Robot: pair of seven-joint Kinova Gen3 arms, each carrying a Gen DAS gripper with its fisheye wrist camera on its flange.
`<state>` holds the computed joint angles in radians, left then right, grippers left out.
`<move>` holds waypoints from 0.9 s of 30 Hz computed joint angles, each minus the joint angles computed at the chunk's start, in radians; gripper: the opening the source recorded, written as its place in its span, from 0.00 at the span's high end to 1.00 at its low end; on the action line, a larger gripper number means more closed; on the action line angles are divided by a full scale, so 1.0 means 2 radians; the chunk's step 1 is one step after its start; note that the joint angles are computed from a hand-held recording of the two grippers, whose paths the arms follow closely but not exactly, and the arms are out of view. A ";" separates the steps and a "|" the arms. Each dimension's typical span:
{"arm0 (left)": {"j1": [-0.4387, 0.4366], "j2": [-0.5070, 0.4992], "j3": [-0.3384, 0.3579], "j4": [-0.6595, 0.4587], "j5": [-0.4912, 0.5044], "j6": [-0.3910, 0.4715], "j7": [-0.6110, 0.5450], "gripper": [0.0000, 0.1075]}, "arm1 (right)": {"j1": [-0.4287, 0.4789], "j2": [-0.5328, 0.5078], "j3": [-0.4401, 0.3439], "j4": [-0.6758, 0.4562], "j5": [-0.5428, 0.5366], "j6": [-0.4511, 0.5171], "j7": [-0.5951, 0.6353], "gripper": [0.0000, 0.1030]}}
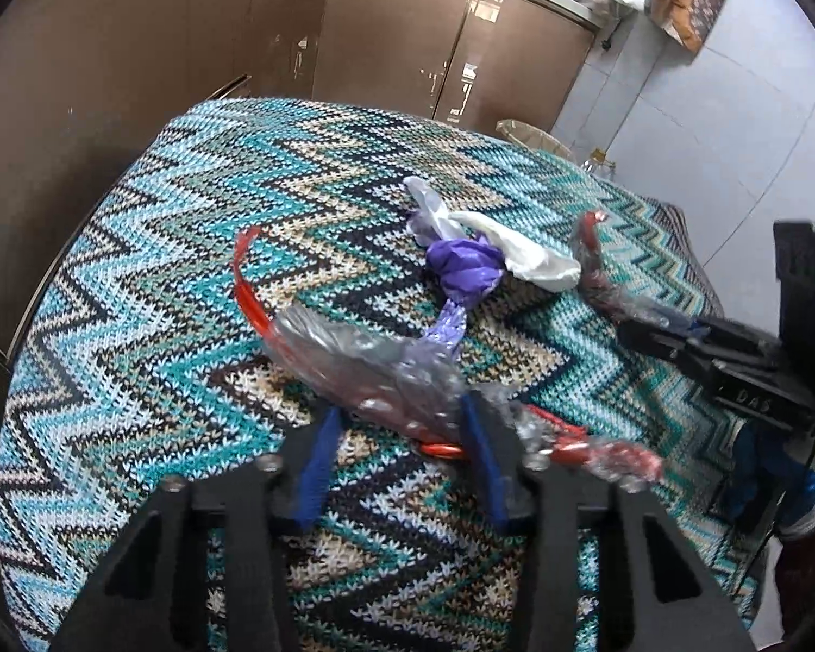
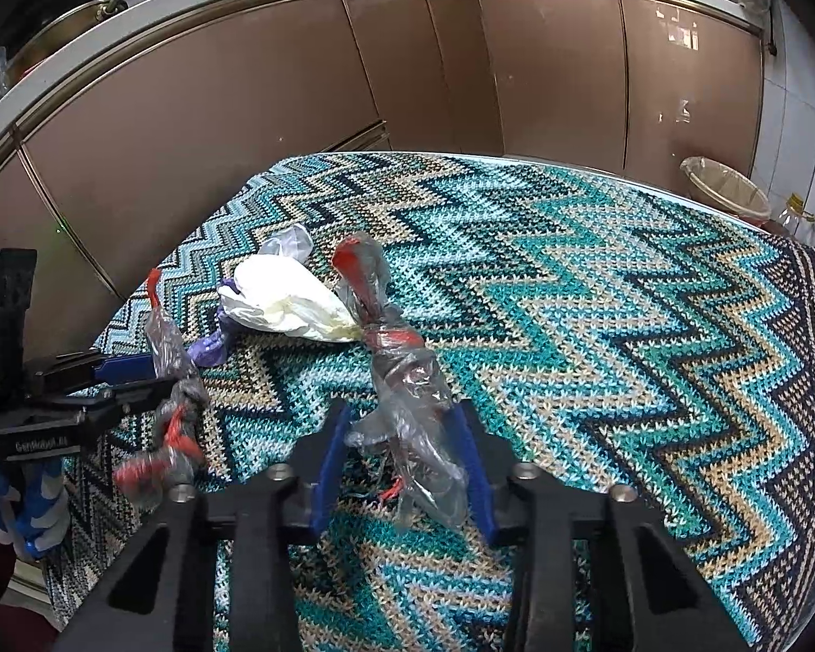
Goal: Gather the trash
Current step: 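Grasp a clear red-trimmed bag with the left tool while the right tool grasps another, then carry both clear plastic bags over the white bin and release them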
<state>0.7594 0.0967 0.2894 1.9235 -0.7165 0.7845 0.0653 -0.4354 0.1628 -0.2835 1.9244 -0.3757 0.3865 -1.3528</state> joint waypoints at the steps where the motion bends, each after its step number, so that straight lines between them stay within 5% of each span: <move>1: -0.002 -0.006 -0.001 0.007 0.001 -0.008 0.003 0.74 | 0.000 0.000 0.000 0.000 0.000 0.001 0.000 0.79; 4: -0.012 -0.022 0.000 0.025 0.007 -0.034 0.008 0.86 | -0.002 -0.004 0.001 0.004 0.003 0.003 -0.003 0.86; 10: -0.031 -0.057 0.022 0.055 -0.001 -0.055 0.044 0.93 | -0.009 -0.026 0.003 0.020 0.002 0.001 -0.009 0.89; 18: -0.040 -0.079 0.079 0.050 -0.014 -0.013 0.082 0.96 | -0.031 -0.081 0.013 0.049 0.020 0.005 -0.044 0.89; 27: 0.000 -0.086 0.129 0.021 -0.052 0.075 0.130 0.96 | -0.046 -0.168 0.000 0.084 0.077 0.012 -0.136 0.89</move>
